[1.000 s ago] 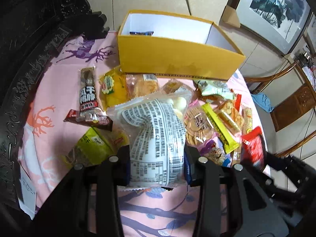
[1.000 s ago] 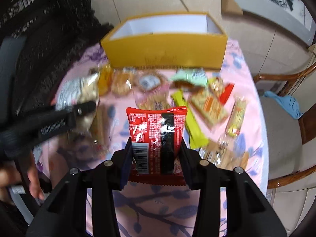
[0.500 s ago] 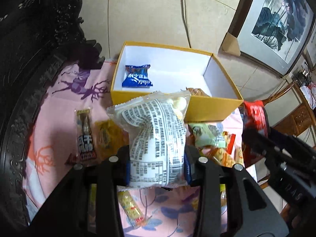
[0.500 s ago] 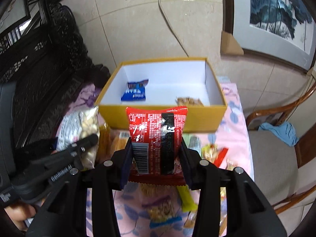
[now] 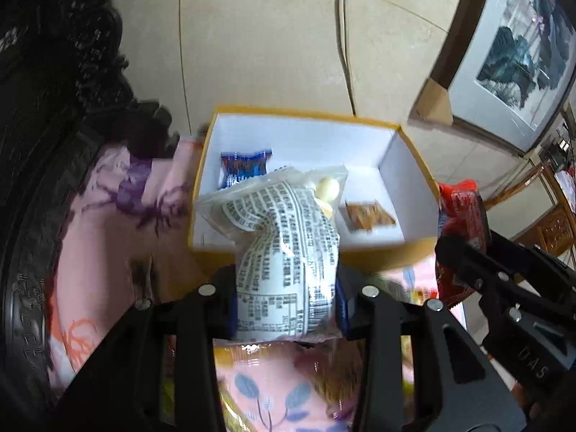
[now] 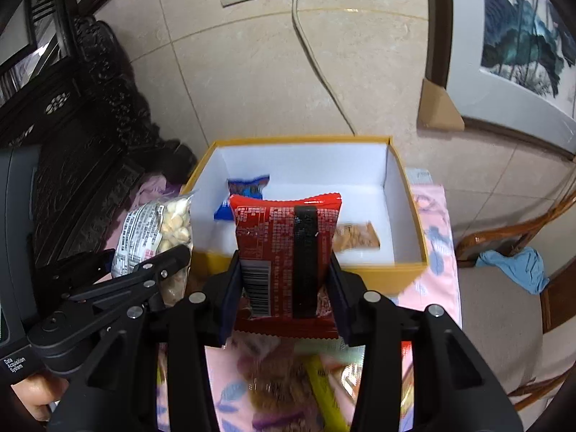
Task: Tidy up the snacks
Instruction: 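Lower both held bags into the yellow box and release them, then grasp long green-yellow bar with left tool while right tool grasps pink cracker bag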
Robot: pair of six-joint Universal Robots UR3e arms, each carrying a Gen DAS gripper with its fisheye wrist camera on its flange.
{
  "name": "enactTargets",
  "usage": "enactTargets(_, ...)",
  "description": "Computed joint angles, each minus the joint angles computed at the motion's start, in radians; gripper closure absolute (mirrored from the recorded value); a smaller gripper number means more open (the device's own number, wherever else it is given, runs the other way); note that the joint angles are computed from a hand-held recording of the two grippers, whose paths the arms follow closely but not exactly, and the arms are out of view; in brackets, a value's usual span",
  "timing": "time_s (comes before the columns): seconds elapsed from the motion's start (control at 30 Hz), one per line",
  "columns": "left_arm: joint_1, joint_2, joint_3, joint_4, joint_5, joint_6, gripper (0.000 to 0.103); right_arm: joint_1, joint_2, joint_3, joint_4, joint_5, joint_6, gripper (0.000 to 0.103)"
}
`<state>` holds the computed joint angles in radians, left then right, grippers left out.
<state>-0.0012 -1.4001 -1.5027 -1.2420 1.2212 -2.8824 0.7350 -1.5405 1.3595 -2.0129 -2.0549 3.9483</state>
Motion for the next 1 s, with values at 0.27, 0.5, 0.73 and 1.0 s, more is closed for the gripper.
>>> enactTargets(0.27, -0.088, -0.383, 0.480, 0.047, 0.128, -0.153, 0.002, -0.202, 0.124, -0.225, -0.026, 0.041, -0.169, 0.021)
enactTargets(0.5, -0.029, -0.375, 0.479, -0.053, 0.091, -0.120, 0.002, -0.219, 0.070, -0.162, -0.014, 0.027, -0.147, 0.007)
enactTargets(0.73, 0.111, -0.016, 0.036, -0.059, 0.006, -0.003, 0.002, -0.147, -0.141, 0.177, -0.044, 0.182, -0.029, 0.001)
enactTargets(1.0, 0.592, 0.565, -0.393, -0.489, -0.087, 0.486, 0.002, 0.109, -0.081, 0.425, -0.161, 0.288, 0.169, 0.001)
